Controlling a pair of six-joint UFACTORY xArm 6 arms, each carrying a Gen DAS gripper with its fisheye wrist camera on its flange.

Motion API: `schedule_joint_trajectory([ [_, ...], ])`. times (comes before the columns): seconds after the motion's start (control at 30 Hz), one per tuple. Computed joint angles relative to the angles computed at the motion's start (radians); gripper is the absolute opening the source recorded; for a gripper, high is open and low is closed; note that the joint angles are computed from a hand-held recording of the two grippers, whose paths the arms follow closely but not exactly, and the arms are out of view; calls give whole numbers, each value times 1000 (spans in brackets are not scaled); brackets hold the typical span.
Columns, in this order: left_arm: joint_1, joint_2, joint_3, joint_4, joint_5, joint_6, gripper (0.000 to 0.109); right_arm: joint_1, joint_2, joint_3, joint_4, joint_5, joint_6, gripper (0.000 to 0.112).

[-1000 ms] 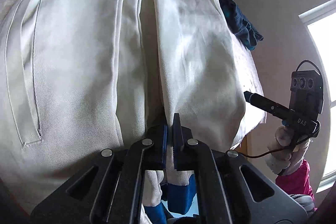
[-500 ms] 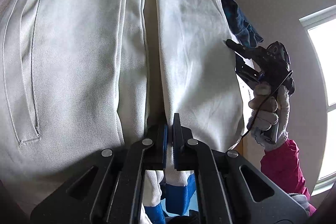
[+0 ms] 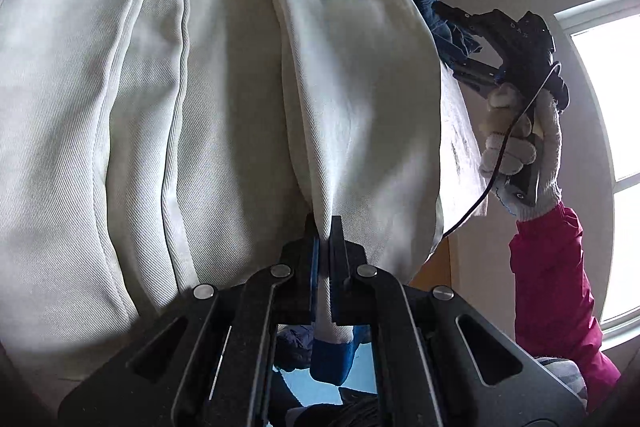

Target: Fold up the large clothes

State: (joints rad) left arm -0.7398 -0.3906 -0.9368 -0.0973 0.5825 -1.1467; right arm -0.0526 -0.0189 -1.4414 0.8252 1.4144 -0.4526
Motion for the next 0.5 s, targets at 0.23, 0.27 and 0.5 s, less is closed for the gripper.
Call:
schedule_joint_trajectory([
  [0.23, 10, -8, 11, -60, -19, 35, 1, 83, 124, -104, -49, -112, 71, 0],
  [0.27, 11, -5, 9, -67, -22, 40, 1, 104, 129, -118, -82, -146, 73, 0],
  [0.5, 16, 53, -43, -128, -49, 104, 1, 145, 182, -227, -208, -230, 92, 0],
])
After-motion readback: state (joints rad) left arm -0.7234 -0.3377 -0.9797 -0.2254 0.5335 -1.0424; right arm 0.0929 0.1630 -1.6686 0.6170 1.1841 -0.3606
